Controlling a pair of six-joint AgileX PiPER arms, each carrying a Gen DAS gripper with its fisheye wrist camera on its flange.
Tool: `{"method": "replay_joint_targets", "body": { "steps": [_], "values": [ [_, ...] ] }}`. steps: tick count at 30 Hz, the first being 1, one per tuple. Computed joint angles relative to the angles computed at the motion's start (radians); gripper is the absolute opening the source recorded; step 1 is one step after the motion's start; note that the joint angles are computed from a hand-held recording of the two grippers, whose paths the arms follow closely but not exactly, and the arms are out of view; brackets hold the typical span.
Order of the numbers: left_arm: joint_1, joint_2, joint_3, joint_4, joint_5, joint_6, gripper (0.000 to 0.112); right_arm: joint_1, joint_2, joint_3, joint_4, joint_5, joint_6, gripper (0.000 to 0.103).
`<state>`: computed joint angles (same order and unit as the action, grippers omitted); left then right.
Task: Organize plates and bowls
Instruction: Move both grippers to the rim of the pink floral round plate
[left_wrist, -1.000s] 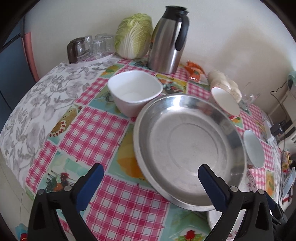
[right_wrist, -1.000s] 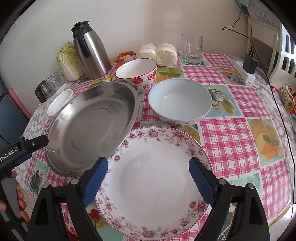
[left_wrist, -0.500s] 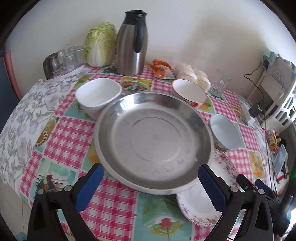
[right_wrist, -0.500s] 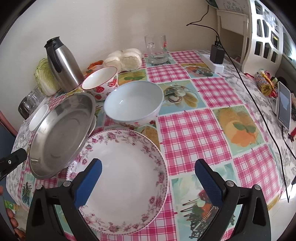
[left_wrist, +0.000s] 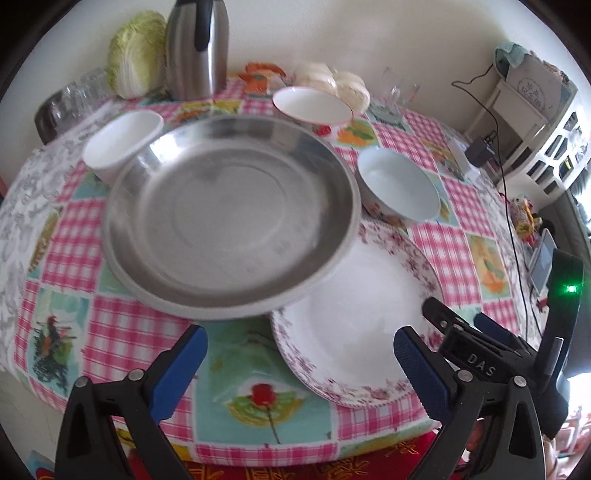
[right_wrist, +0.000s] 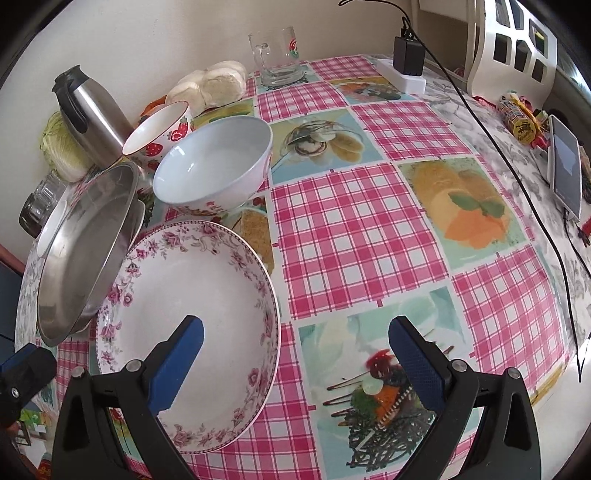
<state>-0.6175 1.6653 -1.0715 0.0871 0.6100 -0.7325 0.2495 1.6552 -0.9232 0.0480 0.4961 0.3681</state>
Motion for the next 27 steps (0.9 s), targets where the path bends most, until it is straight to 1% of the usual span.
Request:
{"method": "replay_joint_targets", "body": {
  "steps": [3,9,12,15,16,17,23,25,27],
  "values": [
    [0.008,0.032,-0.008,-0.083,0.0,0.048,0.095,0.004,0.009,-0.001,0.017,-0.003,-0.018,0.1],
    [0.028,0.098,-0.03,-0.168,-0.008,0.088,0.09,-0.004,0.009,0.007,0.076,-0.037,-0.068,0.097],
    [0.042,0.126,-0.037,-0.217,-0.031,0.116,0.089,-0.008,0.011,0.008,0.101,-0.049,-0.084,0.091],
    [0.051,0.146,-0.041,-0.232,-0.047,0.117,0.089,-0.018,0.015,0.013,0.138,-0.07,-0.112,0.082],
    [0.056,0.152,-0.043,-0.237,-0.05,0.115,0.089,-0.022,0.016,0.014,0.154,-0.077,-0.125,0.075],
    [0.06,0.158,-0.043,-0.245,-0.058,0.115,0.089,-0.024,0.017,0.016,0.168,-0.081,-0.137,0.074],
    [0.091,0.196,-0.049,-0.337,-0.091,0.166,0.081,-0.039,0.055,0.001,0.259,-0.083,-0.215,0.074],
    [0.097,0.202,-0.046,-0.367,-0.108,0.183,0.075,-0.05,0.064,0.0,0.32,-0.09,-0.27,0.074],
    [0.099,0.21,-0.053,-0.373,-0.114,0.178,0.075,-0.062,0.072,-0.001,0.397,-0.093,-0.339,0.074]
  ]
}}
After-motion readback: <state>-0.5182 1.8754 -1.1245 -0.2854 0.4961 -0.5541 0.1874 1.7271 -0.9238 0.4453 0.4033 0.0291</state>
